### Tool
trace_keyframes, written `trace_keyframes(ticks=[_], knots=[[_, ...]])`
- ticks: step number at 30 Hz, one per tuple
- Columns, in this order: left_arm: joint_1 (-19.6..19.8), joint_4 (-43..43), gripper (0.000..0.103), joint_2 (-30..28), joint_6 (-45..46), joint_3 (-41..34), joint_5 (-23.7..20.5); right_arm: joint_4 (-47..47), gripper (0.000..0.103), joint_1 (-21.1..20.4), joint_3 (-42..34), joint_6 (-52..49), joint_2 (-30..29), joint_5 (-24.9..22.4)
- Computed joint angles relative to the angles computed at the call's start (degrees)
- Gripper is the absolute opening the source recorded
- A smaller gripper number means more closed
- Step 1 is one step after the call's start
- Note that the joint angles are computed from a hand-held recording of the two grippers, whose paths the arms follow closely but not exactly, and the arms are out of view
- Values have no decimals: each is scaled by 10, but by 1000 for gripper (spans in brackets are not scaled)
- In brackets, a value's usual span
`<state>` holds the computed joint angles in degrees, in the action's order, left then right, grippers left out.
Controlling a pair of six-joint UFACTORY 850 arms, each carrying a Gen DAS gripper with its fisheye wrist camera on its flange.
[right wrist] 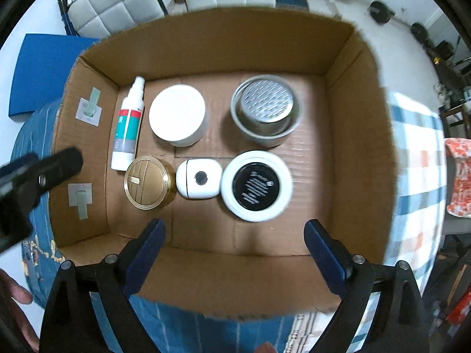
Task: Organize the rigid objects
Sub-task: 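Withdraw both tools from the box toward the walnut and small white cup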
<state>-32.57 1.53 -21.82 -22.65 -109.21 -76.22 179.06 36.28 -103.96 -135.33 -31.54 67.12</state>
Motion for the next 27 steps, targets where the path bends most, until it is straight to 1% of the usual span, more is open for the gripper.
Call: trace_keyframes(ticks=[1,2,8,13,19,22,27], knots=[[-4,7,100,16,-10,14,8,-15,97,5,8,9,12,-3],[-7,13,100,13,-17,5,7,-26,97,8,16,13,23,-4],[-30,59,101,75,-66,55,42,-75,97,34,56,41,78,-18],[-57,98,101,125,-103,95,55,-106,97,58,89,66,136,-22],[-85,124,101,168,-118,118,64,-160,97,88,118,118,188,-12],[-94,135,101,179,-121,119,64,-187,97,104,123,149,204,3],[-105,142,101,194,-120,116,67,-205,97,125,120,181,224,17]])
